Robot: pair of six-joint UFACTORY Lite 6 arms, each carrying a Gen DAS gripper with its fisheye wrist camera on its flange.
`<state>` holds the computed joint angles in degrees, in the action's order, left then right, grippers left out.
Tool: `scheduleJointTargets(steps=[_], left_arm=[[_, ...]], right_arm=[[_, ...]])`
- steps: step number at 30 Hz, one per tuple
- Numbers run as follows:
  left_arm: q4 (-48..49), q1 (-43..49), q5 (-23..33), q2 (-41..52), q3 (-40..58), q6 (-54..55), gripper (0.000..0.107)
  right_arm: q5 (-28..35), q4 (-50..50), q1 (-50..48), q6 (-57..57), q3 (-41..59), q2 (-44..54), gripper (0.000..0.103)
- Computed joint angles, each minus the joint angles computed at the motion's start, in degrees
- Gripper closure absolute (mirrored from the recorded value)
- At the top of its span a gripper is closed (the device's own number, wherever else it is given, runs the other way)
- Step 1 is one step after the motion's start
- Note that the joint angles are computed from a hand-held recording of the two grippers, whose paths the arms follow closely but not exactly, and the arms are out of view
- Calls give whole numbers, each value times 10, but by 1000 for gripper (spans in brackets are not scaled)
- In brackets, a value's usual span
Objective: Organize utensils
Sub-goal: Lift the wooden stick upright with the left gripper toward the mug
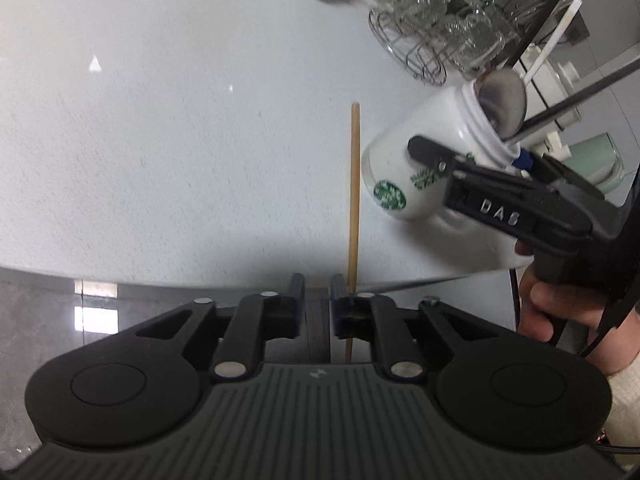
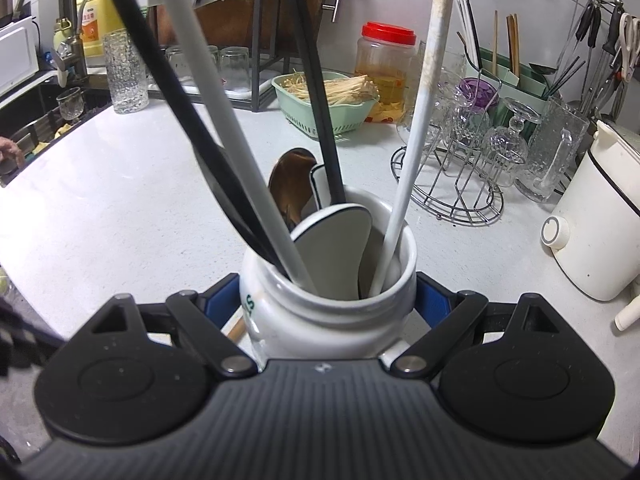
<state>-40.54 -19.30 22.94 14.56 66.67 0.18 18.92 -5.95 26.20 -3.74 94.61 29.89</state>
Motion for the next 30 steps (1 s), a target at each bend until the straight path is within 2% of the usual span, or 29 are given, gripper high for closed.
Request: scheduleJointTargets(steps=[1, 2, 6, 16, 19, 21, 22, 23, 30], left_arm=[[-25, -1, 1, 7, 0, 24, 79], [-46, -3, 0, 13, 0, 44, 78], [-129, -12, 2, 45, 10, 125, 78], [-159, -47, -4, 139, 76, 150, 78], [-110, -57, -18, 150, 86, 93, 80], [-82, -57, -25, 136, 66, 58, 87], [-78, -59, -30, 128, 57, 45, 97], [-80, -58, -36, 117, 47, 44, 100], [22, -44, -57, 21, 9, -75, 102]], right_arm=[[0, 1, -1, -1, -2, -2, 11], [0, 4, -3, -6, -5, -5, 11], [0, 17, -14, -23, -21, -18, 11], [-9, 62, -35, -77, -53, -41, 11], [-13, 72, -37, -90, -57, -43, 11], [-12, 72, -37, -90, -56, -43, 11], [-10, 71, -36, -88, -54, -42, 11], [-10, 69, -36, -87, -54, -42, 11], [-11, 68, -36, -88, -55, -43, 11]])
